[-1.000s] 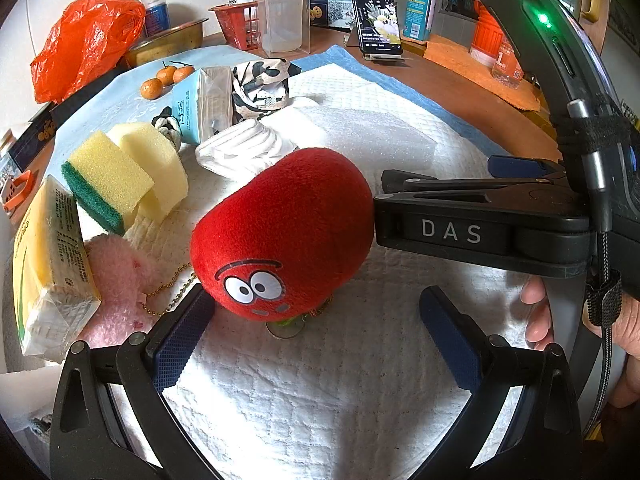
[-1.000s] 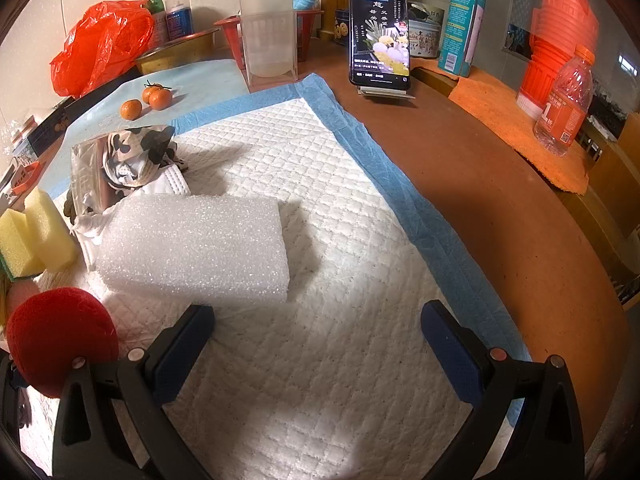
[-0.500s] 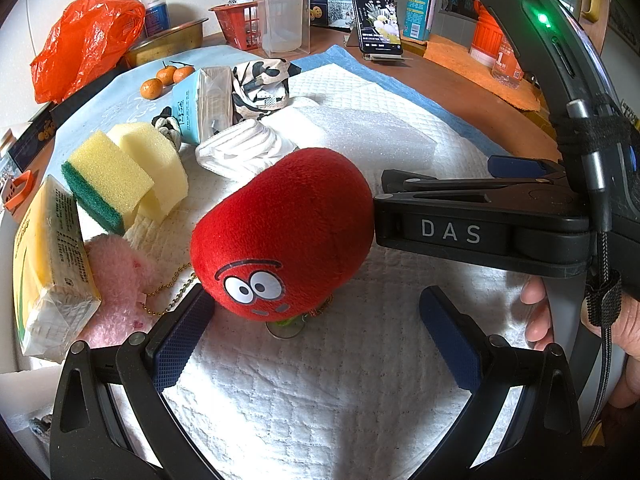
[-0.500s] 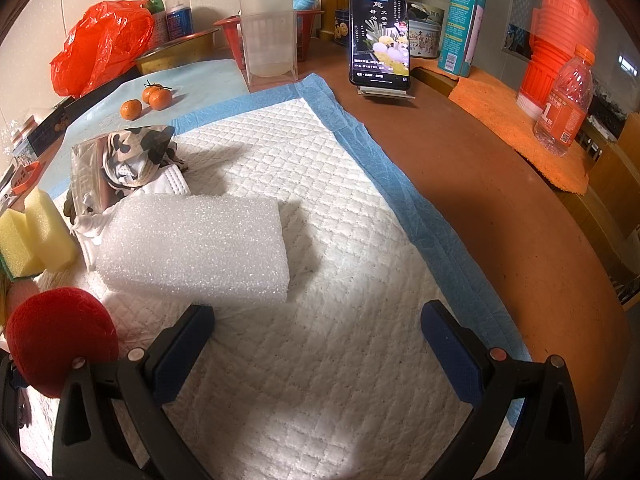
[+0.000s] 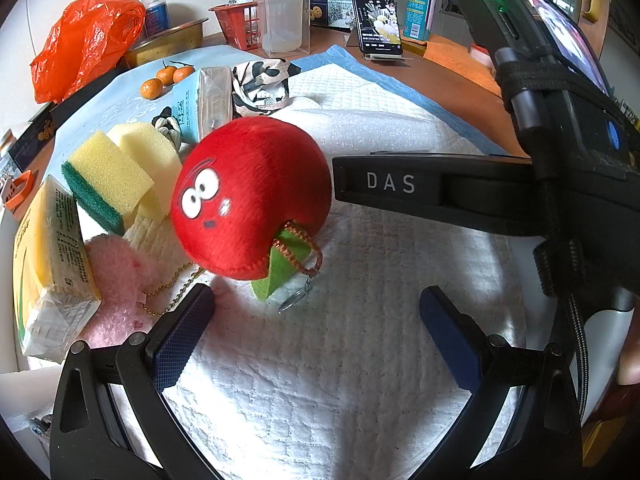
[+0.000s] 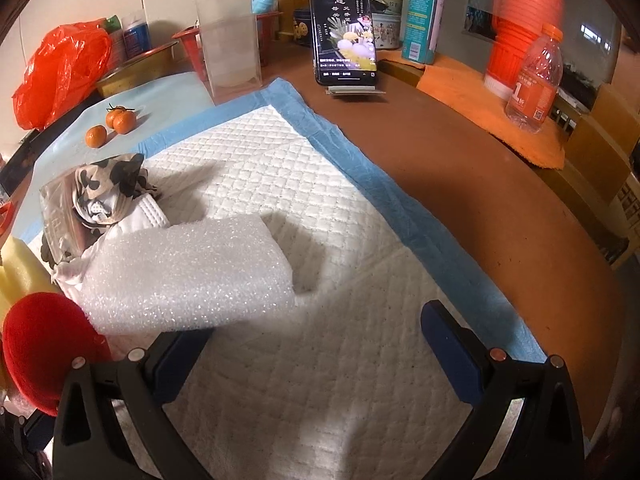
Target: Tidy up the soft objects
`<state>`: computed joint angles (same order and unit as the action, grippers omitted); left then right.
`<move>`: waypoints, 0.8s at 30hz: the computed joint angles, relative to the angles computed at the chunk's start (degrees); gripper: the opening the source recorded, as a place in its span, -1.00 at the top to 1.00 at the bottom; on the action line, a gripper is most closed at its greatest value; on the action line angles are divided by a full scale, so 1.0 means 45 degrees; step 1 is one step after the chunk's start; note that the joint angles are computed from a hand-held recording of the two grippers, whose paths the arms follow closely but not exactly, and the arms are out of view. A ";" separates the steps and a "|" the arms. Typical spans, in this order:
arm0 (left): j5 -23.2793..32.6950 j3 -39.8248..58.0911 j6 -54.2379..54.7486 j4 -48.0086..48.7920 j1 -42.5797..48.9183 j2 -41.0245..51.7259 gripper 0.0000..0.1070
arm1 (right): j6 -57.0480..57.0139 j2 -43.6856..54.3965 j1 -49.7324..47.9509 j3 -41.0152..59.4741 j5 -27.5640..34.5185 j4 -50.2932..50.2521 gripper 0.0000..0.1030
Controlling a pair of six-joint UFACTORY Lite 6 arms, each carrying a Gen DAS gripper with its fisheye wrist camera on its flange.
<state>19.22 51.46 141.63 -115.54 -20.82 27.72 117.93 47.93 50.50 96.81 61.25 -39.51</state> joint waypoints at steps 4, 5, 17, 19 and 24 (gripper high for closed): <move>0.0001 0.0006 -0.0005 0.0004 0.0000 0.0009 -0.92 | -0.0048 0.0079 -0.0019 0.0116 0.0021 0.0022 -1.00; 0.0000 -0.0003 0.0012 -0.0007 0.0002 -0.0001 -0.92 | -0.0038 0.0078 -0.0011 0.0111 0.0024 0.0021 -1.00; 0.0004 0.0002 -0.0003 0.0003 0.0002 0.0006 -0.92 | -0.0052 0.0088 -0.0010 0.0132 0.0040 0.0029 -1.00; 0.0004 0.0002 -0.0003 0.0003 0.0002 0.0006 -0.92 | -0.0045 0.0082 -0.0002 0.0122 0.0040 0.0033 -1.00; 0.0004 0.0002 -0.0003 0.0003 0.0002 0.0006 -0.92 | -0.0048 0.0097 -0.0001 0.0141 0.0044 0.0034 -1.00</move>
